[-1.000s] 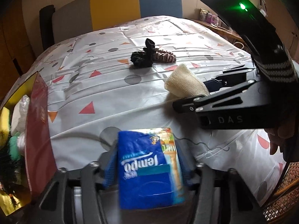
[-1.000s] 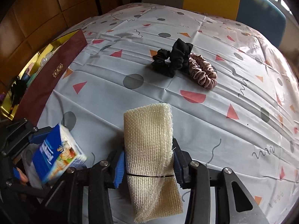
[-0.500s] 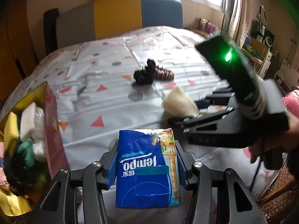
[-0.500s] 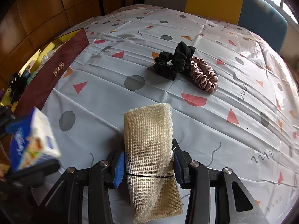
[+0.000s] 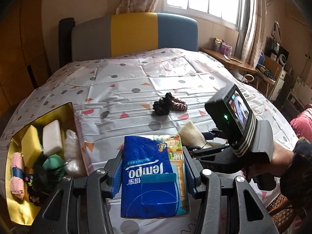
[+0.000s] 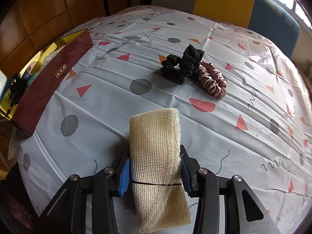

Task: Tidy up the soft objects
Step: 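Lower the blue Tempo tissue pack into the gold tray and open the left gripper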

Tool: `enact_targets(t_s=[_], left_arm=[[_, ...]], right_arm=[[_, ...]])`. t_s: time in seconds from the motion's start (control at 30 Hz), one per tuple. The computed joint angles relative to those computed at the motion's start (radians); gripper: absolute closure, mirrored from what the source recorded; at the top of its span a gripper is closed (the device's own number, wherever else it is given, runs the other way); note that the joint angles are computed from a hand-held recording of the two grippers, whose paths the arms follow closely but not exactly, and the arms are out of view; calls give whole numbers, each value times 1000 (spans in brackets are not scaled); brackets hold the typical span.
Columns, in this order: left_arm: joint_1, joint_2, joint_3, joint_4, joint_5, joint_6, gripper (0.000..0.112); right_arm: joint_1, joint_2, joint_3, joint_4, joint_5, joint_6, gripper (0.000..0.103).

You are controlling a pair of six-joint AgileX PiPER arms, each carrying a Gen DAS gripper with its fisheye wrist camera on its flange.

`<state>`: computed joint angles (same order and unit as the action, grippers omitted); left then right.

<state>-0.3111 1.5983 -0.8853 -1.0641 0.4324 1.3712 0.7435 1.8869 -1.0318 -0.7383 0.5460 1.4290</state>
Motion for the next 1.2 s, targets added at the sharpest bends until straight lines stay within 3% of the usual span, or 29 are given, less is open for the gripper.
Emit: enact_targets(t_s=[1.2], left_arm=[[250, -17, -49, 17, 124, -16, 60]], right_arm=[[1, -3, 10, -20, -3, 25, 59]])
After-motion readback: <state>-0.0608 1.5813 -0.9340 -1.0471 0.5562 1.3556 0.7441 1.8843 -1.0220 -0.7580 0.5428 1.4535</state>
